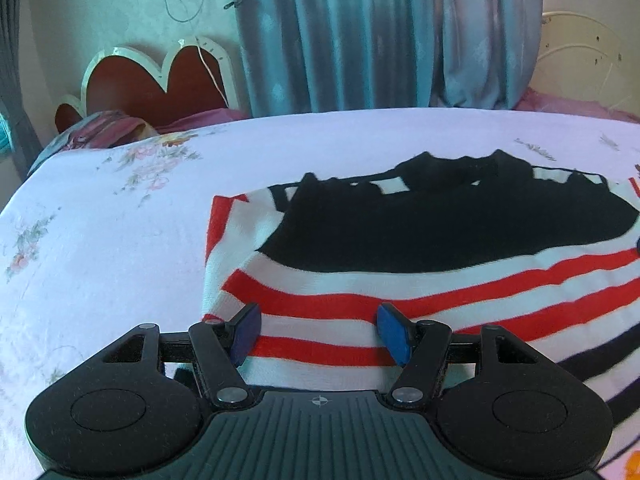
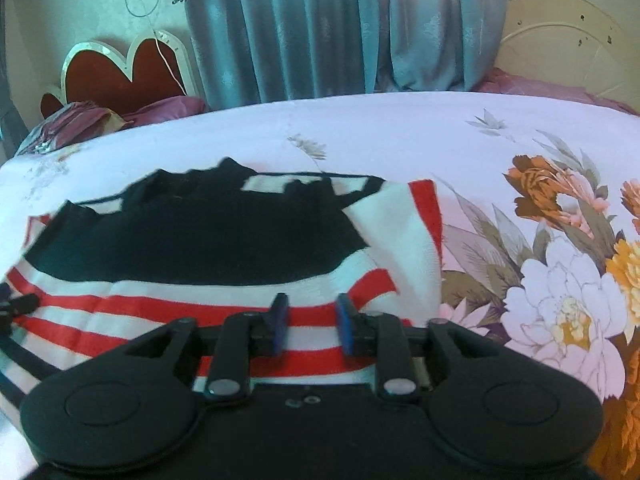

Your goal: Fold small clothes

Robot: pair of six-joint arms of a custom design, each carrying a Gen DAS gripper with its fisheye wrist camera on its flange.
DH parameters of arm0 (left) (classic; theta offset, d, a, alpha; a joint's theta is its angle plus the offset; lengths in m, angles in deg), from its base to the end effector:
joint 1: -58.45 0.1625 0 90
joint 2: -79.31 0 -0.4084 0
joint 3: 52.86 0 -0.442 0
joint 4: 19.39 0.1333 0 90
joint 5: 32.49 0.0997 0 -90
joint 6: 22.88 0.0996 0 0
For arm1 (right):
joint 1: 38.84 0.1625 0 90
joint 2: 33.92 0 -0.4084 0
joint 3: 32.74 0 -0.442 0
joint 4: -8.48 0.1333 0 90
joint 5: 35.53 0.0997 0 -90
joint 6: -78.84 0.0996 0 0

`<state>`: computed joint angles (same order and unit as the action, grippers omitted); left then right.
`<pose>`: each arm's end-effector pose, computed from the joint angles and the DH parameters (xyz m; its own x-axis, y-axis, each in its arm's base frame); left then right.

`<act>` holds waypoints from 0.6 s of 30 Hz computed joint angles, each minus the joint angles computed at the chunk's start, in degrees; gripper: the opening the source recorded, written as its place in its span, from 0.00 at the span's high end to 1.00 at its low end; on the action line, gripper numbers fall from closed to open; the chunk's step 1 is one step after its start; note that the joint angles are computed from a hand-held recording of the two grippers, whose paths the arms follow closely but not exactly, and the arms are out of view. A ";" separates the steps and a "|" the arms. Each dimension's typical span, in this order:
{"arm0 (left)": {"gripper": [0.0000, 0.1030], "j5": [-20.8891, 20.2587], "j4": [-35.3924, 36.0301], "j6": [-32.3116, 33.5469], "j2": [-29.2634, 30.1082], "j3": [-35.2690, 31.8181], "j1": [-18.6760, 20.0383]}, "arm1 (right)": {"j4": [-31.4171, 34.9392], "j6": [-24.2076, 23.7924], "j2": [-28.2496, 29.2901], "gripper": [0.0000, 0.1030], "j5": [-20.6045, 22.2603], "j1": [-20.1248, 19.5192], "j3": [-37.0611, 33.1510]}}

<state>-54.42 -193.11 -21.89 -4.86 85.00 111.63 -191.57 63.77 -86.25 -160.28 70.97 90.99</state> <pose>-0.0639 -0.4620 0.2303 -0.5681 -0.1358 -0.8116 0.5287 0.6955 -0.4865 0.2481 -0.4629 0.0652 -0.7941 -0.1365 0.5922 -0.4879 0.7242 -0.4873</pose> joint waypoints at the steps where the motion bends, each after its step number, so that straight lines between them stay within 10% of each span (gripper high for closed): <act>1: 0.38 -0.12 1.21 -1.07 -0.53 0.29 -0.60 | 0.26 0.65 -0.28 0.60 0.69 0.45 0.25; 18: 0.38 -2.98 7.49 -7.18 -3.16 4.18 -4.49 | 0.88 0.04 3.47 0.57 -1.49 6.78 1.53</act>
<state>-57.40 -185.62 -29.07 -8.02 89.18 107.13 -190.68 63.80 -82.78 -161.77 77.74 92.52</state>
